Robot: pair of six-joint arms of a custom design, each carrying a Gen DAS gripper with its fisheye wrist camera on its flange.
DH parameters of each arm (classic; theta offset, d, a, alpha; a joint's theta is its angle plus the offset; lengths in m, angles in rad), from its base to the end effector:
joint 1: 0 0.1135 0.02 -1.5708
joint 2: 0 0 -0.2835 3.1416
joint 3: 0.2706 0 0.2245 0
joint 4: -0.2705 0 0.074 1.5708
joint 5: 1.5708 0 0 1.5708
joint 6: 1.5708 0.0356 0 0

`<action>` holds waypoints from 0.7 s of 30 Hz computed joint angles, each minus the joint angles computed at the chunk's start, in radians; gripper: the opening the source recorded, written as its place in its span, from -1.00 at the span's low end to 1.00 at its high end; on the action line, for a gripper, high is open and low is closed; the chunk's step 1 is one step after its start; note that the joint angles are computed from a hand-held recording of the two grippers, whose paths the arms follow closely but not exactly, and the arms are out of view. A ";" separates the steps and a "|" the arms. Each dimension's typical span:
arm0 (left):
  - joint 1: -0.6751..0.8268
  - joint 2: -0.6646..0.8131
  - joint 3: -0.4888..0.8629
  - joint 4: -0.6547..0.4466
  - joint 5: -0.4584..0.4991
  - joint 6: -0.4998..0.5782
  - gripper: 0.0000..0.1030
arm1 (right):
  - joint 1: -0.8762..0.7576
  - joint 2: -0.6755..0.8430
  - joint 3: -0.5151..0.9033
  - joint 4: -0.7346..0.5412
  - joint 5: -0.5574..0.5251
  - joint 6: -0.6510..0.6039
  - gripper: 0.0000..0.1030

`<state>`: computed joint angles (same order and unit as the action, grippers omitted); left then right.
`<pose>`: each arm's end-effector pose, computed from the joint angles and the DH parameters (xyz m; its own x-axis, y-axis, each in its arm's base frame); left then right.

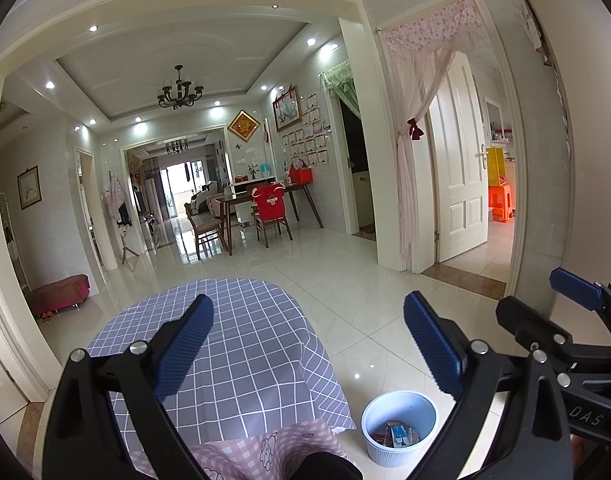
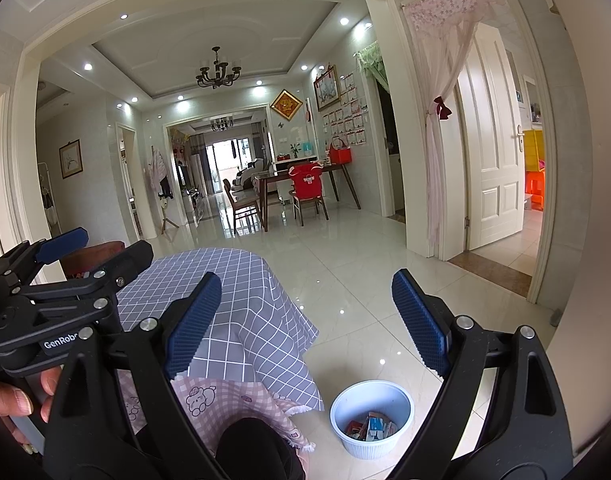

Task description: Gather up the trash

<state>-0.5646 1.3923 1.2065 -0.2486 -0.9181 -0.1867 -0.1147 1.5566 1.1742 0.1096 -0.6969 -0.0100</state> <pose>0.2518 -0.1260 0.3713 -0.2966 0.0544 -0.9534 -0.3449 0.9249 0.1601 0.3370 -0.0158 0.3446 -0.2623 0.0225 -0.9647 -0.5289 0.8328 0.1632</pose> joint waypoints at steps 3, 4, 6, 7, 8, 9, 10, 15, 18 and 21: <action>-0.001 -0.002 -0.006 0.004 0.000 -0.001 0.83 | 0.000 0.000 0.002 -0.002 0.000 0.000 0.67; 0.000 -0.002 -0.003 0.002 0.001 0.000 0.83 | -0.001 0.001 0.000 0.001 -0.001 -0.001 0.67; 0.000 0.000 0.003 -0.002 0.000 0.000 0.83 | -0.001 0.000 0.005 -0.006 -0.002 -0.001 0.67; 0.001 -0.001 0.003 -0.003 0.002 0.001 0.83 | 0.000 -0.001 0.005 -0.006 0.000 0.000 0.67; 0.001 -0.001 0.004 -0.003 0.001 0.001 0.83 | -0.002 0.001 0.003 -0.003 -0.001 -0.001 0.67; 0.001 0.000 0.004 -0.004 0.000 0.002 0.83 | -0.001 -0.001 0.008 -0.010 -0.001 -0.001 0.67; 0.001 -0.001 0.001 -0.002 0.001 0.001 0.83 | 0.000 -0.001 0.008 -0.010 -0.001 -0.001 0.67; 0.007 0.001 0.006 -0.003 0.007 0.004 0.83 | -0.002 0.000 0.011 -0.012 -0.001 -0.002 0.67; 0.008 0.000 0.006 -0.004 0.008 0.006 0.83 | -0.003 0.001 0.015 -0.015 -0.004 -0.001 0.67; 0.008 -0.001 0.005 -0.003 0.010 0.006 0.83 | -0.003 0.000 0.019 -0.021 -0.003 -0.002 0.67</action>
<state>-0.5568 1.3915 1.2115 -0.2520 -0.9082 -0.1809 -0.1173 1.5566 1.1934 0.0882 -0.6997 -0.0118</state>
